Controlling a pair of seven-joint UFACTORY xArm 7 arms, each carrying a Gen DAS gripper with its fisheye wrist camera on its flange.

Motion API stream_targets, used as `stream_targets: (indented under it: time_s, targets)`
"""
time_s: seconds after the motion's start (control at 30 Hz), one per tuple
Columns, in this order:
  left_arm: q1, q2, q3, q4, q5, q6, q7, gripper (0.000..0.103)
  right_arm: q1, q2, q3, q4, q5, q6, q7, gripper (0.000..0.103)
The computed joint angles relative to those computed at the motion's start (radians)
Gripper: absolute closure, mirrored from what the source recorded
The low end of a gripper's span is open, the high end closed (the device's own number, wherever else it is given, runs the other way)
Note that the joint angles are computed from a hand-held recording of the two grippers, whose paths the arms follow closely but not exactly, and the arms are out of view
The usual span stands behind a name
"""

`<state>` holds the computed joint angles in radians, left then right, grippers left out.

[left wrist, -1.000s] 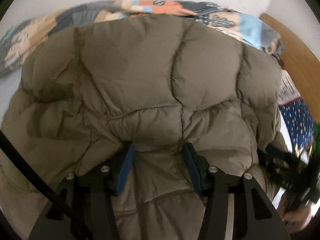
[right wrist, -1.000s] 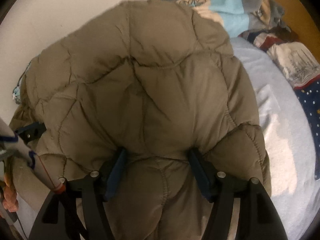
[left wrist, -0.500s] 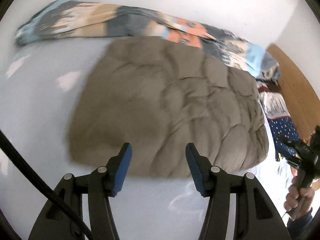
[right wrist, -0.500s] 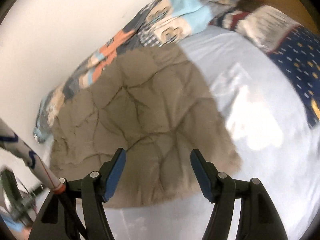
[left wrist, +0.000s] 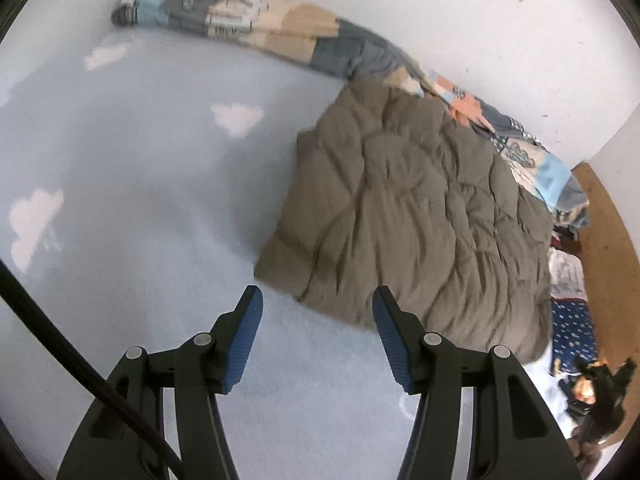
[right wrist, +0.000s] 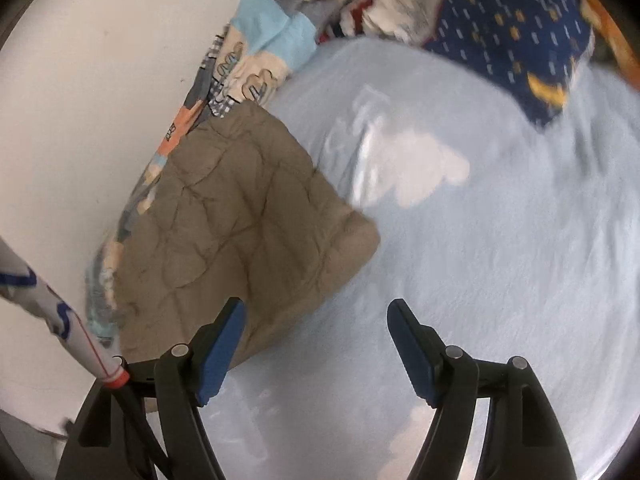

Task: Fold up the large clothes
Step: 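Press both grippers on the folded jacket to flatten it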

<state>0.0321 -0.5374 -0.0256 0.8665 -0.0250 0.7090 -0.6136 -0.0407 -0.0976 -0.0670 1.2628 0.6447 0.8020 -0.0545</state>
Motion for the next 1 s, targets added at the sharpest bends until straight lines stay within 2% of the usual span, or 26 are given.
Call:
stream_targets:
  time_s: [0.03, 0.1, 0.17, 0.2, 0.27, 0.33, 0.4, 0.5, 0.57, 0.63, 0.73, 0.77, 0.8, 0.83, 0.9, 0.97, 1.0]
  targets:
    - [0.005, 0.012, -0.007, 0.009, 0.011, -0.007, -0.003, 0.047, 0.008, 0.0, 0.008, -0.002, 0.0, -0.021, -0.017, 0.027]
    - [0.004, 0.051, -0.019, 0.035, 0.029, -0.013, -0.001, 0.047, 0.03, 0.021, 0.037, 0.022, -0.051, -0.062, -0.034, 0.042]
    - [0.022, 0.096, -0.052, 0.067, 0.095, 0.009, -0.015, 0.047, 0.054, 0.04, 0.06, 0.038, -0.094, -0.07, -0.044, 0.053]
    - [0.028, 0.125, -0.065, 0.091, 0.13, 0.024, -0.021, 0.047, 0.071, 0.055, 0.072, 0.053, -0.093, -0.063, -0.069, 0.054]
    - [0.038, 0.179, -0.084, 0.128, 0.2, 0.055, -0.042, 0.043, 0.103, 0.078, 0.102, 0.074, -0.138, -0.072, -0.081, 0.054]
    - [0.032, 0.206, -0.075, 0.139, 0.222, 0.054, -0.059, 0.037, 0.131, 0.098, 0.125, 0.088, -0.187, -0.084, -0.09, 0.054]
    - [0.025, 0.236, -0.06, 0.156, 0.227, 0.076, -0.062, 0.028, 0.154, 0.13, 0.139, 0.101, -0.264, -0.101, -0.058, 0.054]
    - [0.005, 0.274, -0.028, 0.172, 0.186, 0.098, -0.037, 0.024, 0.179, 0.197, 0.149, 0.131, -0.367, -0.107, -0.007, 0.052]
    - [0.0, 0.277, -0.018, 0.174, 0.173, 0.101, -0.034, 0.024, 0.178, 0.221, 0.152, 0.134, -0.375, -0.104, -0.014, 0.052]
    - [0.006, 0.268, -0.028, 0.189, 0.204, 0.117, -0.064, 0.025, 0.172, 0.235, 0.154, 0.15, -0.362, -0.081, -0.024, 0.052]
    - [0.031, 0.208, -0.078, 0.183, 0.348, 0.071, -0.164, 0.026, 0.147, 0.208, 0.153, 0.17, -0.277, -0.041, -0.046, 0.051]
    - [0.043, 0.195, -0.099, 0.182, 0.406, 0.05, -0.194, 0.026, 0.119, 0.185, 0.17, 0.162, -0.229, -0.058, -0.072, 0.051]
    - [0.052, 0.185, -0.116, 0.178, 0.455, 0.028, -0.221, 0.026, 0.133, 0.165, 0.146, 0.15, -0.222, -0.086, -0.075, 0.051]
    - [0.054, 0.179, -0.129, 0.172, 0.493, 0.0, -0.235, 0.026, 0.135, 0.155, 0.14, 0.145, -0.246, -0.111, -0.057, 0.051]
    - [0.031, 0.195, -0.126, 0.179, 0.493, -0.018, -0.199, 0.026, 0.133, 0.144, 0.12, 0.128, -0.338, -0.179, 0.028, 0.048]
    - [0.005, 0.223, -0.123, 0.188, 0.476, -0.025, -0.161, 0.025, 0.121, 0.165, 0.104, 0.137, -0.387, -0.186, 0.096, 0.048]
    - [-0.002, 0.239, -0.127, 0.198, 0.479, -0.016, -0.152, 0.025, 0.106, 0.188, 0.095, 0.151, -0.374, -0.168, 0.112, 0.048]
